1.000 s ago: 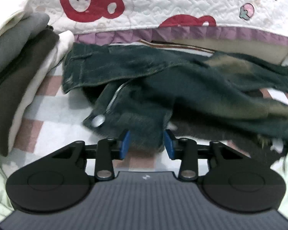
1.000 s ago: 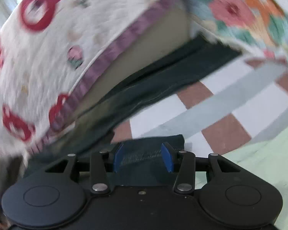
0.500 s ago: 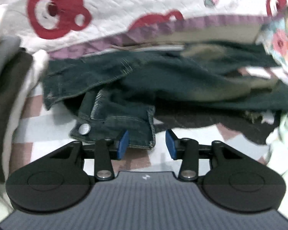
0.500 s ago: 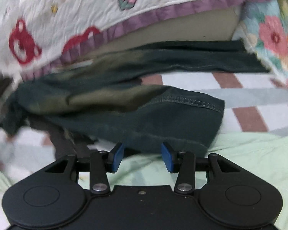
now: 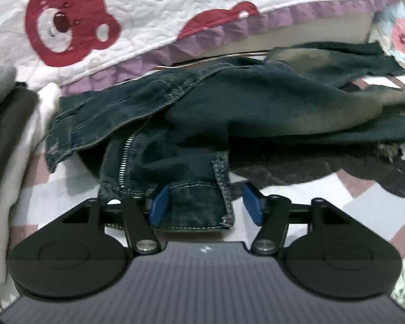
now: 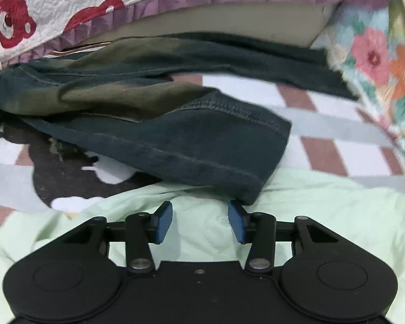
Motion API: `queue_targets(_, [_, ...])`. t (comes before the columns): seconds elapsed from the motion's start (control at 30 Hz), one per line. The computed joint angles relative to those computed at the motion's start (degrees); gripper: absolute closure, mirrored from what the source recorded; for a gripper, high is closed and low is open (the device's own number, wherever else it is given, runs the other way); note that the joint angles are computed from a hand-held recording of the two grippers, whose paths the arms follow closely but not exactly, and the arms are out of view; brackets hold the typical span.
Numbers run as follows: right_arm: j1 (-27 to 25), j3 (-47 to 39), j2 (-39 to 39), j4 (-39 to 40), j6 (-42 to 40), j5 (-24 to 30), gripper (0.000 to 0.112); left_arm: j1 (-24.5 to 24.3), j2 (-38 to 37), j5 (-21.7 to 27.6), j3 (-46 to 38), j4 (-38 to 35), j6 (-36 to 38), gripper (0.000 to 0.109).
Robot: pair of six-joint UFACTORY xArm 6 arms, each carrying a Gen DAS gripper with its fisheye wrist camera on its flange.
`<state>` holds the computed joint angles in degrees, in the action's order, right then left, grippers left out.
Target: Fold clothes
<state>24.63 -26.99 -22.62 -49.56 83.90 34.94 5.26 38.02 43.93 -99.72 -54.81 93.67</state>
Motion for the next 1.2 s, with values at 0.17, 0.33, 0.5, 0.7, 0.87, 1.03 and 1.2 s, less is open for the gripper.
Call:
queue_targets(0.17, [-1.64, 0.60, 0.15, -2.97, 1.92, 1.12, 0.061, 0.14, -0.28, -1.71, 0.21, -0.38, 0.89, 0.069])
queue_targets(0.33, [3.65, -2.58, 4.29, -7.27, 6.33, 9.30, 0.059, 0.50, -0.19, -3.98, -0.29, -5.69, 1.23, 0.077])
queue_targets(0.5, [7.88, -4.61, 7.64, -10.48, 12.08, 17.42, 0.074, 4.79, 3.64, 6.79, -8.66, -10.76, -6.17, 0.093])
queue_targets(0.7, [13.18, -7.47, 9.01, -11.79, 9.94, 26.03, 0.071, 6.24, 3.84, 8.84, -9.45, -7.36, -9.35, 0.090])
queue_targets(0.87, [12.50, -8.49, 9.01, -17.57, 8.53, 19.97, 0.053, 5.05, 0.05, 8.16, -1.98, -9.18, 1.71, 0.064])
queue_targets(1.03, [12.52, -14.74, 18.08, -24.95, -3.48, 15.91, 0.053, 3.52, 0.46, 7.44, -1.12, -11.28, 4.32, 0.065])
queue_targets(1.2, [11.47, -18.00, 22.63, -27.54, -11.37, 13.64, 0.057, 3.29, 2.07, 6.04, -2.98, -10.14, 0.56, 0.064])
